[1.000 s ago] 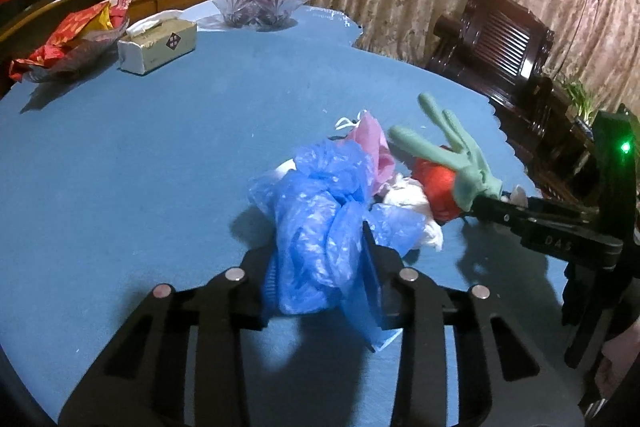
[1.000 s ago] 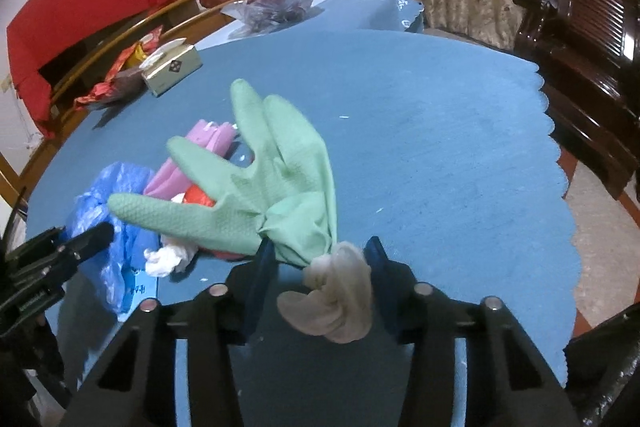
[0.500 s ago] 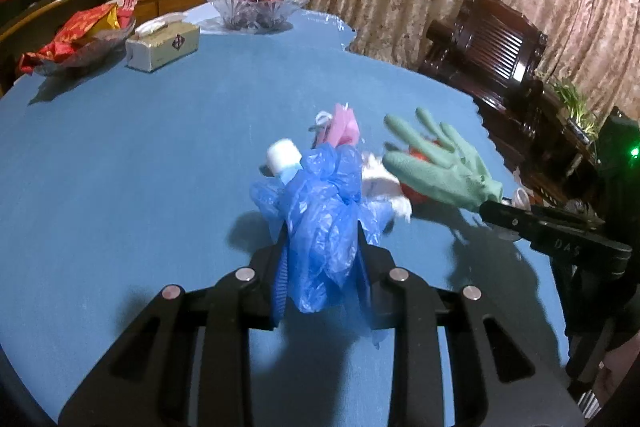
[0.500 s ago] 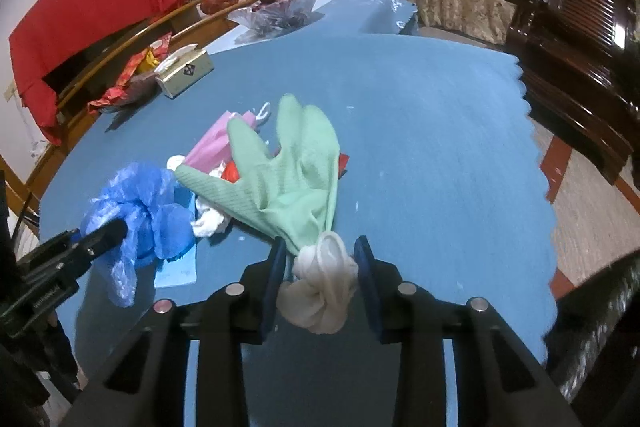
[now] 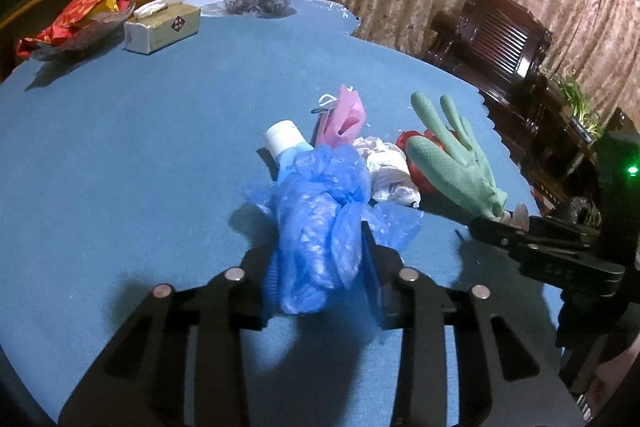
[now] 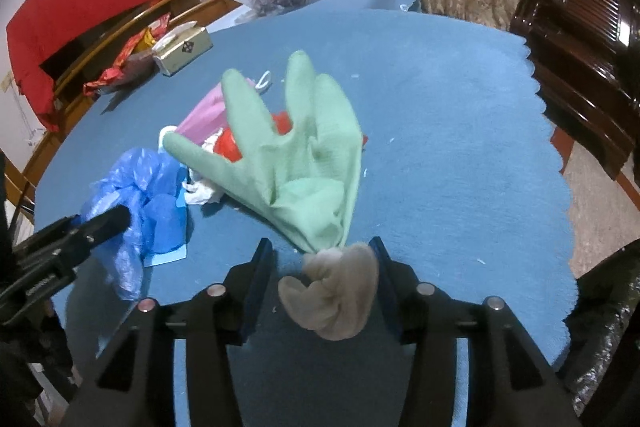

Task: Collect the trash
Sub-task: 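Lift the blue bag and green glove and carry them toward the bin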

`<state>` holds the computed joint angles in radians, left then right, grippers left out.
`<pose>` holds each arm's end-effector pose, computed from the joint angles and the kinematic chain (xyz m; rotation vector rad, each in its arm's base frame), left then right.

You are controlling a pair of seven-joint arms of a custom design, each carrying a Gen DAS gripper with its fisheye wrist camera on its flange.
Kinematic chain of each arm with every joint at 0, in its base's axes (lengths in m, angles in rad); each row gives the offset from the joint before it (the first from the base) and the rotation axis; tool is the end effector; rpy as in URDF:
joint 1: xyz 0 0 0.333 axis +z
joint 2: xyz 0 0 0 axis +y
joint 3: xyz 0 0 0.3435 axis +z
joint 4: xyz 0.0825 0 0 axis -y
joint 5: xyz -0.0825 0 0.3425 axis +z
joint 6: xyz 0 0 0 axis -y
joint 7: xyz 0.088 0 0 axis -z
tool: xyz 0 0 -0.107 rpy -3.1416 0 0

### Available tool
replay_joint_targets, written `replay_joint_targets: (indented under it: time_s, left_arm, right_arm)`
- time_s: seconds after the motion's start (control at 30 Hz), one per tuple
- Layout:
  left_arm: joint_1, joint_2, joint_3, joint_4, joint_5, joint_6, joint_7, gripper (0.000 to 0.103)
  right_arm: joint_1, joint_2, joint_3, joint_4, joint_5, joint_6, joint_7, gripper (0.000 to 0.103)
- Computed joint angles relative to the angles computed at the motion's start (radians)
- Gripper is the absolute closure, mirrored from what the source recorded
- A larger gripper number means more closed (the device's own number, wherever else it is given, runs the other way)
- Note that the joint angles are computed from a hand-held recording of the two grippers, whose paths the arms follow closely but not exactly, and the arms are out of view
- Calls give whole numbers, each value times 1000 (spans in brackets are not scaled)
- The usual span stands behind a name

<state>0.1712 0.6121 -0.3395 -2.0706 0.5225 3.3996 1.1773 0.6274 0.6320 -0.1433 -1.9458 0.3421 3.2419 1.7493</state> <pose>0.6045 -0.1318 0.2952 -1.6912 2.0692 -1.0145 0.5874 0.2875 0.2891 -1.7817 1.7639 -0.3735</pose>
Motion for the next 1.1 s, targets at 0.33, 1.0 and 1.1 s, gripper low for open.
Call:
replay_joint_targets:
  time_s: [0.33,1.0,1.1]
  left_arm:
    - [-69,-72,71,-68,-9,75,-15,78]
    - [-197,-264,133,-214,11,185,-60,78]
    - [-210,-281,131,-225,16,196,-59,78]
  right_arm:
    - [30,-61,-19,-78,39,69,-9,73]
    - [282,-316,-172,-318,476,276,-310,73]
    - [314,-356,-179,-344,570,313,-391,73]
